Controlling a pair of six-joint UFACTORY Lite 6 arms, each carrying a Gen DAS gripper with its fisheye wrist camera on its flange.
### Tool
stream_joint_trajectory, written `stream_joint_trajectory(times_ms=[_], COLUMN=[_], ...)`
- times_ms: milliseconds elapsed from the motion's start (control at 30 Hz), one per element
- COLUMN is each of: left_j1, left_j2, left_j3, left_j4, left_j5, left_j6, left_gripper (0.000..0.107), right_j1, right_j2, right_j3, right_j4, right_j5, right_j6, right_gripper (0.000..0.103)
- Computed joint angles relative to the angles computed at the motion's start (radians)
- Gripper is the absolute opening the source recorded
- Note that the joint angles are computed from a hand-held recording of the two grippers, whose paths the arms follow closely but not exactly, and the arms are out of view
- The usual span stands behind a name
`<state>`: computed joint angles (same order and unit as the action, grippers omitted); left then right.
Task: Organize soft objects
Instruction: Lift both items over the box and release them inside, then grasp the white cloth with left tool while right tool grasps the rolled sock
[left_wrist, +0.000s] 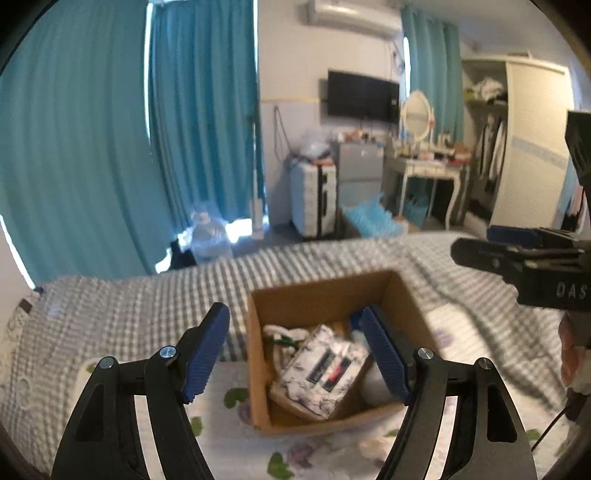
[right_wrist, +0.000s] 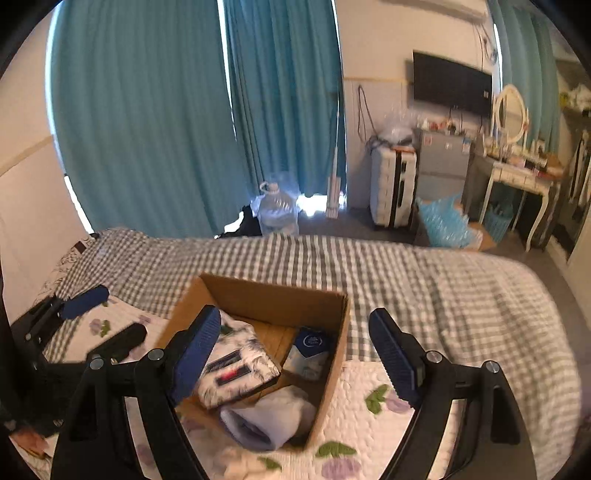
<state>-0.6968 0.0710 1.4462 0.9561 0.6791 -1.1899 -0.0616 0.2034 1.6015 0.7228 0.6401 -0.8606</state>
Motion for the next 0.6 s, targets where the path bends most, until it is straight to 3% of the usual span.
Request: stream_joint_trajectory(times_ms=[167, 233, 300, 467, 600], left_j1=[-0.227, -0.347, -0.495, -0.743, -0.857], left_j2=[-0.197, -0.233, -0.245, -0.267, -0.324], left_j3=[0.062, 0.100, 0.157, 0.198, 0.078], left_j4=[0.087, 0.152, 0.230, 0.312, 0.313], left_j5=[0.275, 0.404, 0.565, 0.802, 0.907], left_j6=[0.021, 0.013, 0.009, -0.007, -0.078], left_gripper=[0.076, 0.088, 0.088, 0.088, 0.088], right_j1=[-0.109, -0.162, -0.247, -0.486, -0.672], right_j2=[-0.282, -0.358, -0.478, -0.658, -0.792], right_j3=[0.009, 0.013, -0.016, -0.067, -0.200], right_j4=[-0.040, -0.013, 0.032, 0.169, 0.249], right_j5=[0.231, 0.302, 0.351, 0.547, 0.694], right_j6=[0.049, 0.041, 0.014, -0.085, -0.200], right_gripper=[0.087, 0.091, 0.095, 0.098, 0.099])
